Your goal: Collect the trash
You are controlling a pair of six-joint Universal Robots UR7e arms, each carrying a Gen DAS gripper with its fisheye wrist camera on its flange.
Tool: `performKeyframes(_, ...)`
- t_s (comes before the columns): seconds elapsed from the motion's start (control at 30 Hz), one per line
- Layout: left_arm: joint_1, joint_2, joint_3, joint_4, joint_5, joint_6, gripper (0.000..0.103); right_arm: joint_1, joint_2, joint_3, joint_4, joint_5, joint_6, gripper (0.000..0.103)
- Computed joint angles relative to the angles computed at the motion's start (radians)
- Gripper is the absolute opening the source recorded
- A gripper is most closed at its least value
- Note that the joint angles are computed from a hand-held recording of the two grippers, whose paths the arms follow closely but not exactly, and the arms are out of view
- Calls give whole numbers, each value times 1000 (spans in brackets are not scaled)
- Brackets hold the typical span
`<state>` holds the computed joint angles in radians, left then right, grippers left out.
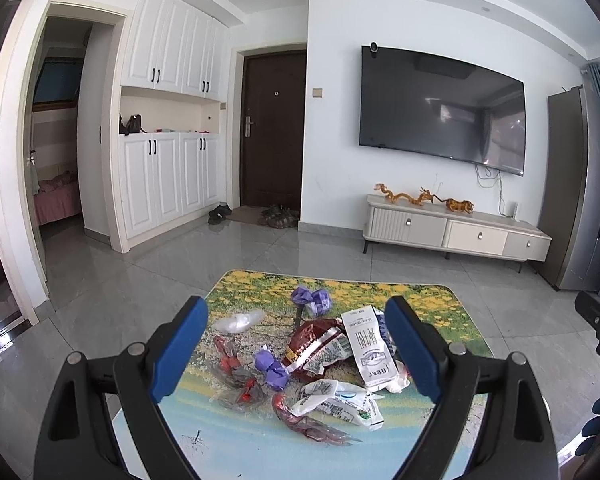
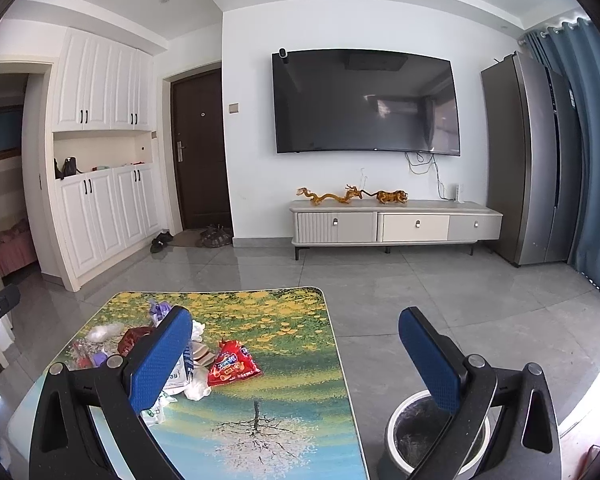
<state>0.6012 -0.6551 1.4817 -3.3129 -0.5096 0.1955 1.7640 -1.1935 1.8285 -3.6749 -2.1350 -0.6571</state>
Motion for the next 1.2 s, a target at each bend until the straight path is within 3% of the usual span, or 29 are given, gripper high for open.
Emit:
performKeyframes(0.57, 8, 2, -12, 65, 5, -31, 90, -9, 25, -17, 33, 5, 10, 103)
performKeyframes(1.2, 67, 34, -62, 243, -51, -122, 90, -79, 43, -56, 219, 29, 107, 103)
